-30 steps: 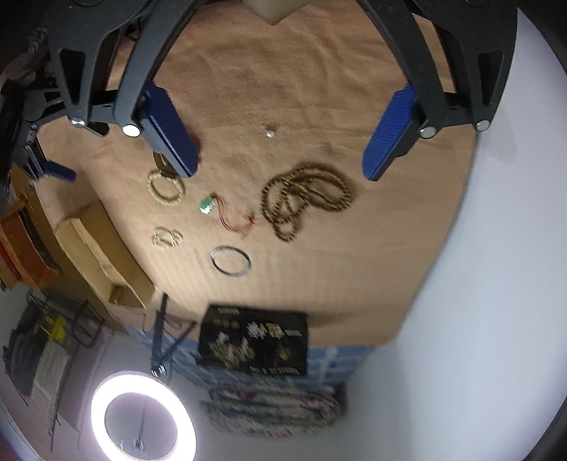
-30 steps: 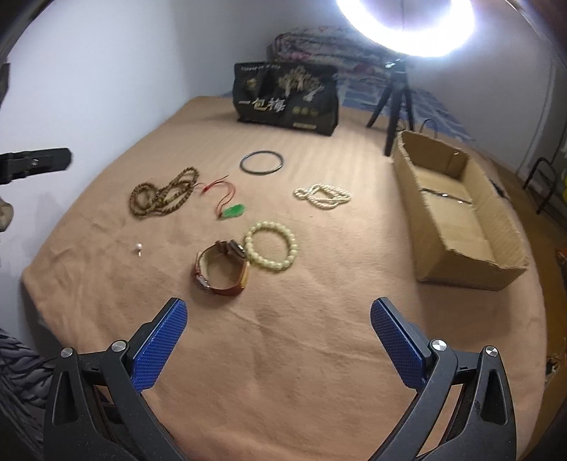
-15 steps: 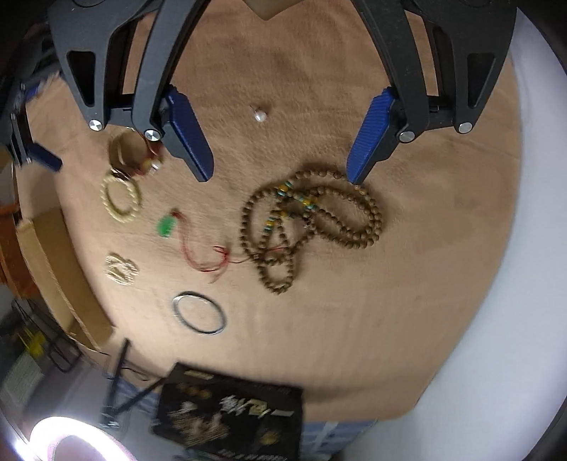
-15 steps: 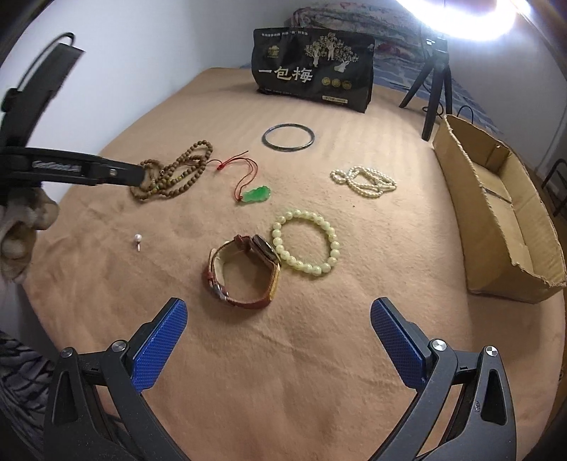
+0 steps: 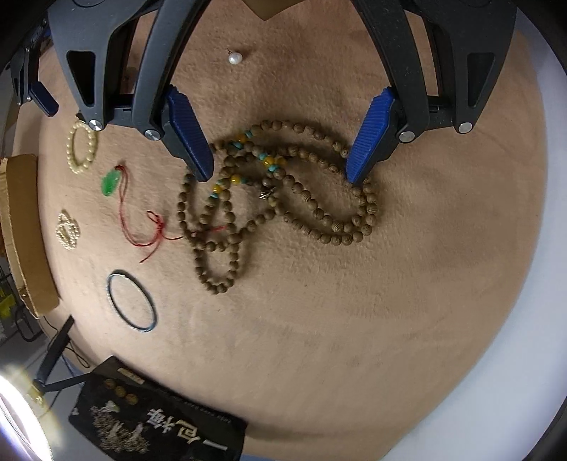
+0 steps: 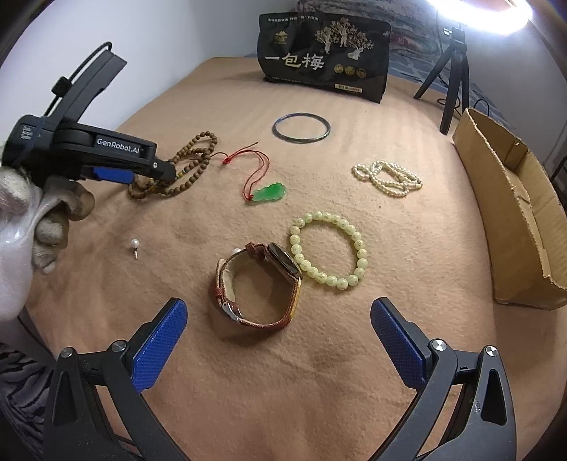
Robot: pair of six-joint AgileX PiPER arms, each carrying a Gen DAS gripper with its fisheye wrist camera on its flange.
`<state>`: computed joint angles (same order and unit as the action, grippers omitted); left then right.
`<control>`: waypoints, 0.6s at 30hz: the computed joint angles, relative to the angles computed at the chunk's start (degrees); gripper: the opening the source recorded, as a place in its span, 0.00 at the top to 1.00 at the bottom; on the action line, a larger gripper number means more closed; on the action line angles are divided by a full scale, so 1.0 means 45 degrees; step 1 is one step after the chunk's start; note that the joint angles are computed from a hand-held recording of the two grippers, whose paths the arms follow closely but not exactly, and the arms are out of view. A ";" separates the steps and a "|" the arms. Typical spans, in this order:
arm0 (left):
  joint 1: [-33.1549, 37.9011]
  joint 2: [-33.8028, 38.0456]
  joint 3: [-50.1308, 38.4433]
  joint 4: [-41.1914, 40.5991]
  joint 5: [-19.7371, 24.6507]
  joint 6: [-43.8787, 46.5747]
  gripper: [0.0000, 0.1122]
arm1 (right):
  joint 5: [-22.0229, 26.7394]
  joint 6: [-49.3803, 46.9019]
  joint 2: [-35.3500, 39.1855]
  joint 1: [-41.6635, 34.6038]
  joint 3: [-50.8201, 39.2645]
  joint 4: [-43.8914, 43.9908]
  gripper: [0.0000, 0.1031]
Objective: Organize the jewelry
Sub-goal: 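Grasp the brown bead strand with the left tool while the right tool grasps the red-strap watch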
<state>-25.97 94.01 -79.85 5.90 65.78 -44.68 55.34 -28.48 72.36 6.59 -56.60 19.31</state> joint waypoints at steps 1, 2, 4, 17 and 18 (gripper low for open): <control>0.0035 0.0007 0.0046 -0.0006 -0.0026 -0.0001 0.31 | 0.0019 -0.0002 0.0052 -0.0014 -0.0019 0.0029 0.00; 0.0048 0.0014 0.0129 0.0070 -0.0067 -0.0049 0.32 | -0.0004 0.0034 0.0109 0.0014 -0.0030 0.0020 0.00; -0.0023 0.0178 -0.0095 0.0212 0.0101 -0.0224 0.38 | -0.0084 0.0092 0.0178 0.0102 -0.0012 -0.0028 0.00; 0.0334 0.0191 -0.0072 -0.0155 -0.0098 -0.0002 0.90 | -0.0559 0.0613 0.0606 0.0735 0.0148 -0.0341 0.00; 0.0311 0.0246 -0.0109 -0.0132 -0.0120 -0.0001 0.90 | -0.0590 0.0644 0.0643 0.0774 0.0143 -0.0357 0.00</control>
<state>-24.57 95.12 -80.34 5.30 65.24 -44.68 52.69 -25.58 75.25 10.07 -55.95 17.70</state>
